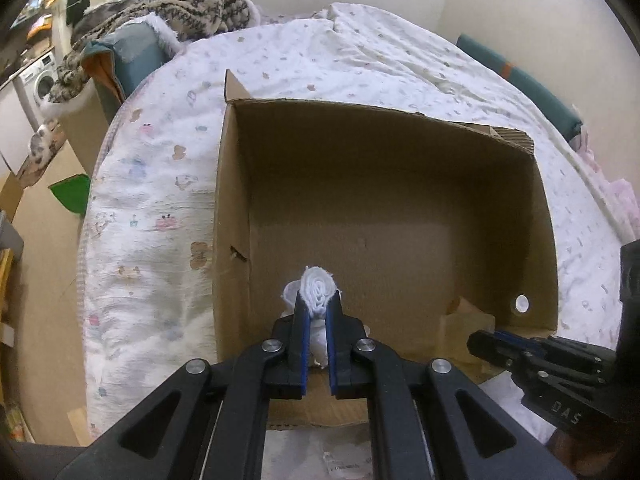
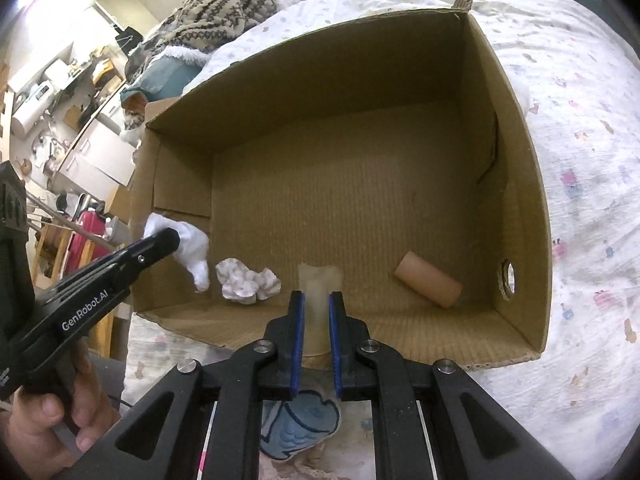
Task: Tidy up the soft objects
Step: 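Carry the sock and foam piece into the box and open both tools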
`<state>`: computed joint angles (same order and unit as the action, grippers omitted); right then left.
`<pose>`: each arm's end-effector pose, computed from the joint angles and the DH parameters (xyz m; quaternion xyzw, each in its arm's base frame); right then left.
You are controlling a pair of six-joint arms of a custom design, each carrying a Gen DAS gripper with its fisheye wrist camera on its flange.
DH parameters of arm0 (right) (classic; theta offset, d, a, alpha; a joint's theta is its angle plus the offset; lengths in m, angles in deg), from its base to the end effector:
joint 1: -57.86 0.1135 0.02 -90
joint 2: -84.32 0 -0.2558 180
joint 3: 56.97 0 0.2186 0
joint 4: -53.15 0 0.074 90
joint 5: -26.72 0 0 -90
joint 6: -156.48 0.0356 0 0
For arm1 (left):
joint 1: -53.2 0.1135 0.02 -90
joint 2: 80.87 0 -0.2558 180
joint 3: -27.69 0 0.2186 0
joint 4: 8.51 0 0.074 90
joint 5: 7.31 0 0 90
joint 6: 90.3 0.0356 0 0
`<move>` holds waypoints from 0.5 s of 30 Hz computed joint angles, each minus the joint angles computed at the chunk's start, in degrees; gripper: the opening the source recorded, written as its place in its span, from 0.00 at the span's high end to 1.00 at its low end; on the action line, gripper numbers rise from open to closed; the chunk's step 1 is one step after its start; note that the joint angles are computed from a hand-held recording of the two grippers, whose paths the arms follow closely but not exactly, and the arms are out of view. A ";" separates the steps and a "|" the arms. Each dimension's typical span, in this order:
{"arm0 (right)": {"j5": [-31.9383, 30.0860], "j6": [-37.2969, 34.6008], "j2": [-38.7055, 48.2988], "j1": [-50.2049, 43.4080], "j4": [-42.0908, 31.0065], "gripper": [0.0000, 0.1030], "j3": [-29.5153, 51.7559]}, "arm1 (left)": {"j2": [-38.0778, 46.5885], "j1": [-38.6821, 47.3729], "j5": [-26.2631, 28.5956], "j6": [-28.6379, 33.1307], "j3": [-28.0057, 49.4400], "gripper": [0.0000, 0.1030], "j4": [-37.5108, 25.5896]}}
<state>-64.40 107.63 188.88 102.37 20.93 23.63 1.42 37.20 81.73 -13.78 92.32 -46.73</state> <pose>0.2456 0.2424 0.1813 -0.0309 0.9562 0.2046 0.2069 0.2457 -0.0698 0.2099 0.0186 0.9558 -0.0669 0.2857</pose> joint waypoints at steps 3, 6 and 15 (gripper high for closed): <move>-0.19 0.56 0.27 -0.13 0.48 0.88 -0.16 | -0.02 -0.50 -0.27 0.57 -0.06 0.92 -0.06; 0.32 0.57 0.11 0.02 0.46 0.87 -0.07 | -0.03 -0.91 0.27 0.35 -0.02 0.85 -0.36; 1.96 1.08 -0.65 -0.12 0.21 0.73 -0.60 | -0.64 -1.82 -1.92 -0.47 -0.18 0.43 -0.32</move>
